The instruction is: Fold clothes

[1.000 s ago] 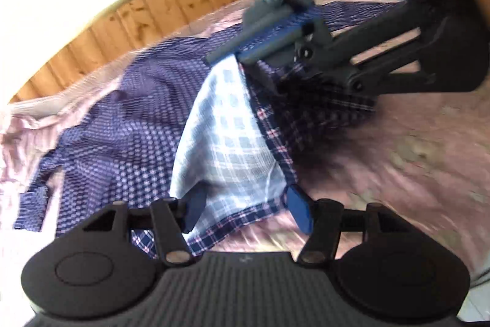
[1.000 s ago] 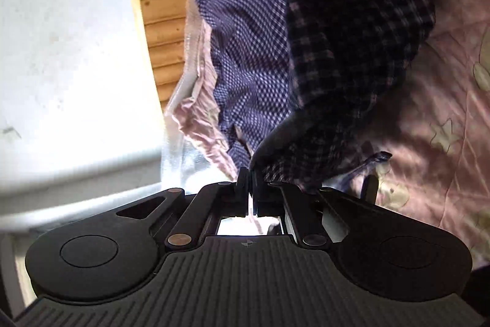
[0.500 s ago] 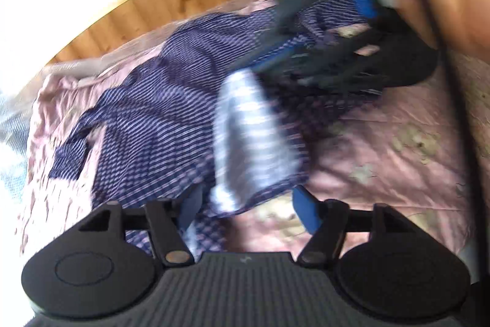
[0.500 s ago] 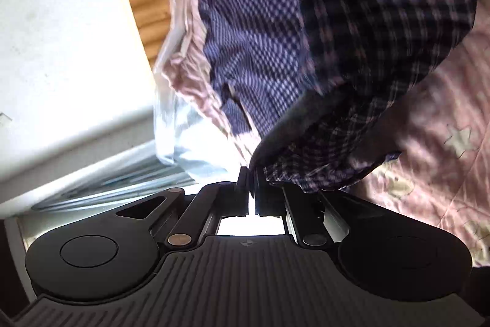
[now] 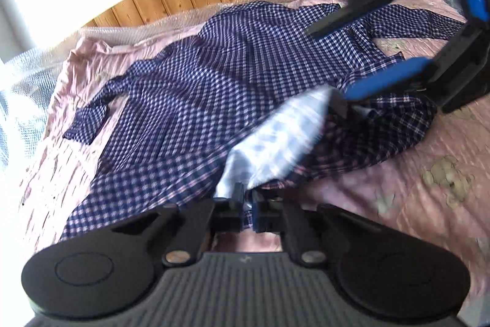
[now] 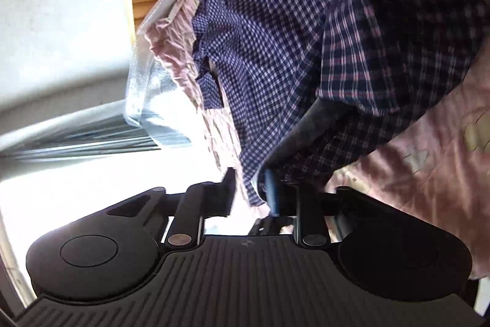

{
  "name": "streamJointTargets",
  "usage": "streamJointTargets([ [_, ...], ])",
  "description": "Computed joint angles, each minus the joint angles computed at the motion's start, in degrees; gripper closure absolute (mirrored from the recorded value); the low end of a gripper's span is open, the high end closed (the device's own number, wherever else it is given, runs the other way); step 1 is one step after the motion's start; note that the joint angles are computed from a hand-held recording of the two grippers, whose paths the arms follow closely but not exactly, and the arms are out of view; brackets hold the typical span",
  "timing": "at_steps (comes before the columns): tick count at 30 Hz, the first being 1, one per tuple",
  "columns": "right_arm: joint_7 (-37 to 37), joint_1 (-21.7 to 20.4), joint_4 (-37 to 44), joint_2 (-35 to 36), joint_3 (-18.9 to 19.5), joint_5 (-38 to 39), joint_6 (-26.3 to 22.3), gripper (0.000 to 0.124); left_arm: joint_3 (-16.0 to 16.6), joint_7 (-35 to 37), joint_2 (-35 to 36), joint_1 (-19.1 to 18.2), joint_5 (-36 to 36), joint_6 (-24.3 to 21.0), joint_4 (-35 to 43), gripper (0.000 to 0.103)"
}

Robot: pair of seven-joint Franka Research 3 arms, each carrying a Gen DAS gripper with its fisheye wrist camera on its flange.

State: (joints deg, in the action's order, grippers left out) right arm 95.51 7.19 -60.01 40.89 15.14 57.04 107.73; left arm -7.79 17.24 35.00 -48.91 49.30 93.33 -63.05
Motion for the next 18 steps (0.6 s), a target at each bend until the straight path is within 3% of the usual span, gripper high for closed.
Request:
streamJointTargets([
  [3, -11.3, 0.4, -2.3, -4.1, -3.0, -7.4, 1.4, 0.076, -1.6, 0.0, -6.6, 0.6, -0.4, 0.1, -8.6, 0.098],
  [6, -24.1, 3.8, -12.3, -12.2, -7.2, -19.1, 8.9, 0.074, -4.8, 2.8, -11.7, 3.5, -2.8, 2.8, -15.4, 0.098],
  [8, -28.7, 6.2, -19.2, -16.5, -9.1, -26.4, 14.1, 0.074, -6.5, 6.1, -13.4, 4.9, -4.7, 3.1, -18.2, 0.097],
  [12, -31.5, 7.7, -26.7, -20.7, -9.4, -29.8, 21.0, 0.071, -8.8, 9.4, -16.7, 8.0, -9.0, 7.1, -24.8, 0.098],
  [15, -32.9, 10.1, -27.4, -20.8, -8.7, -31.9, 28.4, 0.054, -9.5, 10.1, -16.5, 8.2, -8.9, 7.4, -25.5, 0.097],
  [16, -33.5, 11.2, -27.2, -20.4, -8.6, -33.8, 30.6, 0.046, -9.5, 10.1, -16.4, 7.9, -8.1, 7.4, -25.5, 0.096],
  [18, -34.9, 13.9, -26.2, -18.9, -9.5, -40.7, 34.0, 0.048, -9.5, 10.3, -16.9, 7.5, -5.9, 8.7, -26.2, 0.086],
])
